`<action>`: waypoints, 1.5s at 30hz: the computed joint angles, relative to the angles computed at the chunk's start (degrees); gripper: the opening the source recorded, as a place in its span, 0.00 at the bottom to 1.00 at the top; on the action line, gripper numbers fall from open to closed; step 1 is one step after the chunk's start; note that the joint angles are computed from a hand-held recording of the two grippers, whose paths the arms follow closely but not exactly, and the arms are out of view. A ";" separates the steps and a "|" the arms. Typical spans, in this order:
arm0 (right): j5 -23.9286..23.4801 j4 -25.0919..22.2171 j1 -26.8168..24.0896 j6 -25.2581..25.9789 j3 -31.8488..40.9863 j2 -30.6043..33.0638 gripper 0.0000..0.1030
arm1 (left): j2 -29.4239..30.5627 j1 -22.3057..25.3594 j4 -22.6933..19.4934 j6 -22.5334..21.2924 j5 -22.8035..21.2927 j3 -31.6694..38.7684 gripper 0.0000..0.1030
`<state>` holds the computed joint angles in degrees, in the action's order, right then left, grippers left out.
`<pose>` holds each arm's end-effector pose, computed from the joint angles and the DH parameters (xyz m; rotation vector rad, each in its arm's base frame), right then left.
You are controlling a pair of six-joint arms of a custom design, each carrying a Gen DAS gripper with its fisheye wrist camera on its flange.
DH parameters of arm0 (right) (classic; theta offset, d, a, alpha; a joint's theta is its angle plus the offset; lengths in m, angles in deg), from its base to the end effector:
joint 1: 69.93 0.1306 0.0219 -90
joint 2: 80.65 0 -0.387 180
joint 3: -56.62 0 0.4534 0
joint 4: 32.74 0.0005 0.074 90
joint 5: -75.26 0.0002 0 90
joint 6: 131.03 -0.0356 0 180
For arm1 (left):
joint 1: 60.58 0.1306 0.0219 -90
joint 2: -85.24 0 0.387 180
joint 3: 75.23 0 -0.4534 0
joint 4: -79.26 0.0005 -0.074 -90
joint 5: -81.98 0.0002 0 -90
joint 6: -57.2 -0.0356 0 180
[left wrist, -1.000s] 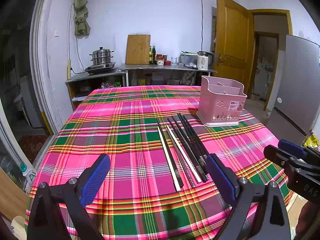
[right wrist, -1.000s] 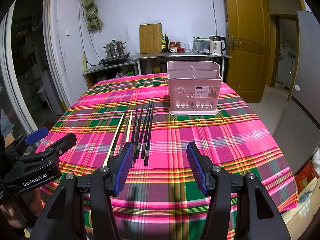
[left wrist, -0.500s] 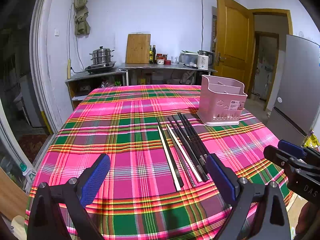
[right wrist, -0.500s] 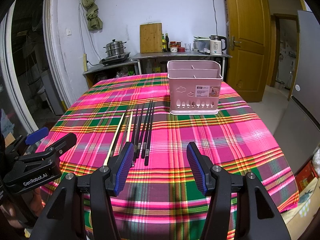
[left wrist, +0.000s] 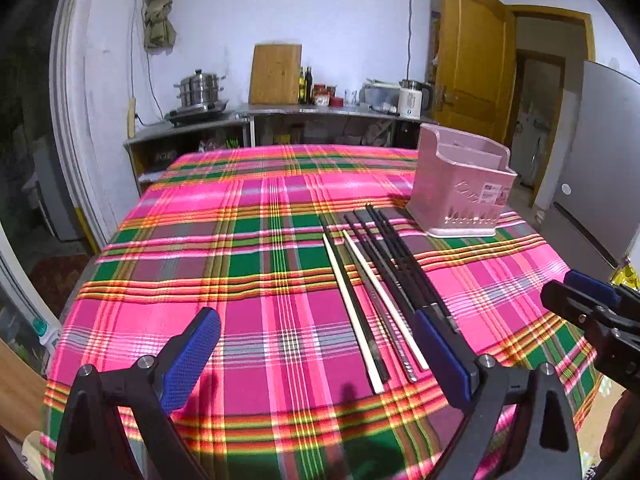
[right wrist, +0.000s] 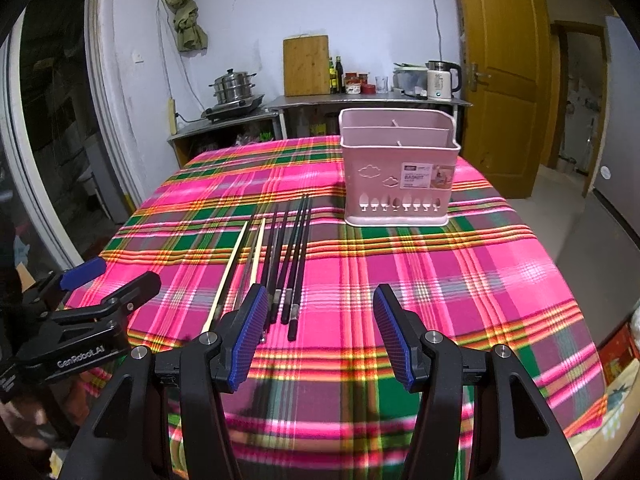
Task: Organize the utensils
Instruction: 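Lower both tools toward the row of chopsticks beside the pink holder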
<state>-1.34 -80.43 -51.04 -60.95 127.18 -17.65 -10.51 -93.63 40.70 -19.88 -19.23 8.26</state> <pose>0.3610 0.1143 0.4649 0.1429 2.2458 0.0981 0.4399 -0.2786 0.4405 0.2900 2.2314 -0.2126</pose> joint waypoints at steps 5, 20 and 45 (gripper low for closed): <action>-2.55 1.04 -1.57 2.04 1.68 3.77 0.54 | 5.28 1.78 -1.65 -0.65 2.44 3.93 0.90; -8.96 0.63 -6.02 4.72 10.49 18.46 0.48 | 20.58 6.12 -10.00 1.00 13.47 18.19 0.66; -11.17 -0.22 -7.34 5.73 16.03 27.49 0.41 | 24.91 6.23 -13.15 0.97 11.37 24.06 0.57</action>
<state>-12.51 -80.65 -58.38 -55.22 143.21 9.84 14.40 -87.39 27.55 -18.91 -7.86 32.33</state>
